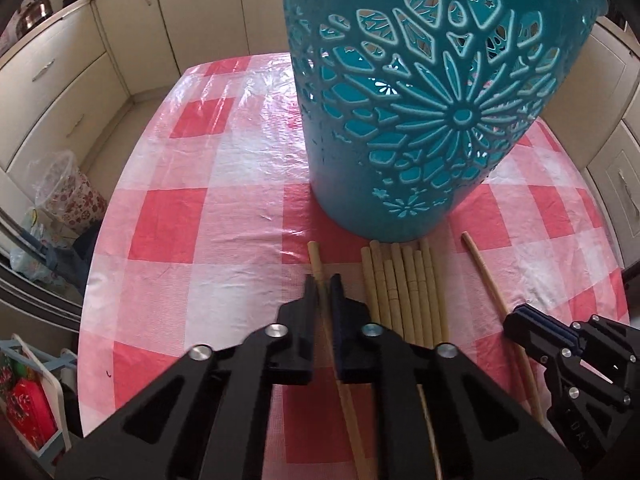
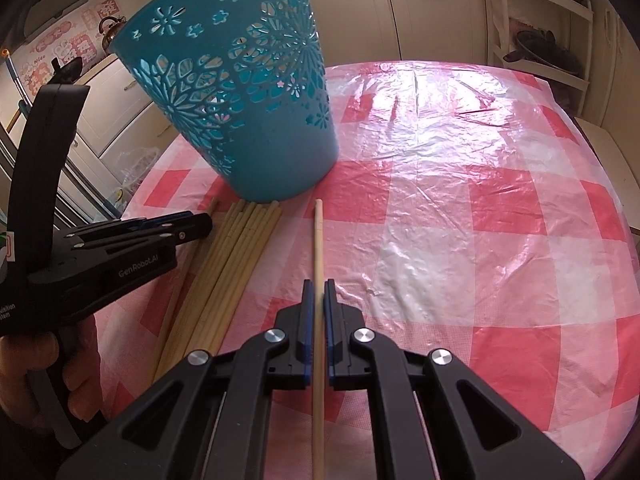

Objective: Organize utensils
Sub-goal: 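Grasp one wooden stick from the bundle with the right gripper while the left gripper grasps another, then lift the stick with the left gripper and drop it into the teal basket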

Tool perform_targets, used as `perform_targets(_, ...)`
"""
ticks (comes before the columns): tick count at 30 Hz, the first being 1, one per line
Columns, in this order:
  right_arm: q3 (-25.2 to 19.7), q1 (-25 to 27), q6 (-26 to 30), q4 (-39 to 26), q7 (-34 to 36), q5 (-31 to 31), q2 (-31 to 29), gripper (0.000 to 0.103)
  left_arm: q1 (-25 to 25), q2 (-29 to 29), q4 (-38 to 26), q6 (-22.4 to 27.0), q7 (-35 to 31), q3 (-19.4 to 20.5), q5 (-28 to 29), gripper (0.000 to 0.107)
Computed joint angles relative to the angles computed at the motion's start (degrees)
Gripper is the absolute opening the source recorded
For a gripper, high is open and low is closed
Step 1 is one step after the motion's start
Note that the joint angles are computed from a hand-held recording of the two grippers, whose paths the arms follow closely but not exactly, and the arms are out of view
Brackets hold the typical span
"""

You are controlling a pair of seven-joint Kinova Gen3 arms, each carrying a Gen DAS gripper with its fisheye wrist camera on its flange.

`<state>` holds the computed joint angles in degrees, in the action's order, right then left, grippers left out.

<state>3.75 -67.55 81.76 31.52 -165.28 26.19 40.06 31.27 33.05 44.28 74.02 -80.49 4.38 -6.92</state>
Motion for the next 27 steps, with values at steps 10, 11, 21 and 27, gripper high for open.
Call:
perform_targets(10,-0.6,0.0,-2.3,5.0,-1.3,1.3,-2.2,0.006,-11.2,-11.7,8.3,-5.2,-3.3,3.9,13.3,0.005)
perform_targets(11,-0.7,0.1,-2.7,5.5,-1.6,1.4,-2.4,0.006,-12.7,-13.3,8.8,-6.5,-4.1,4.4,15.4,0.005)
perform_targets(21,-1.8,0.4,-5.4,8.9,-3.7,2.2,-4.1,0.006,-7.6,-10.5,-2.8,-29.4,-0.7,1.7,15.3,0.005)
perform_targets(27,-2.2,0.8,-6.8,10.5,-4.6,2.1,-4.9,0.006,2.1,-0.8,-13.8,-31.7,12.3,-8.1,3.4,0.005)
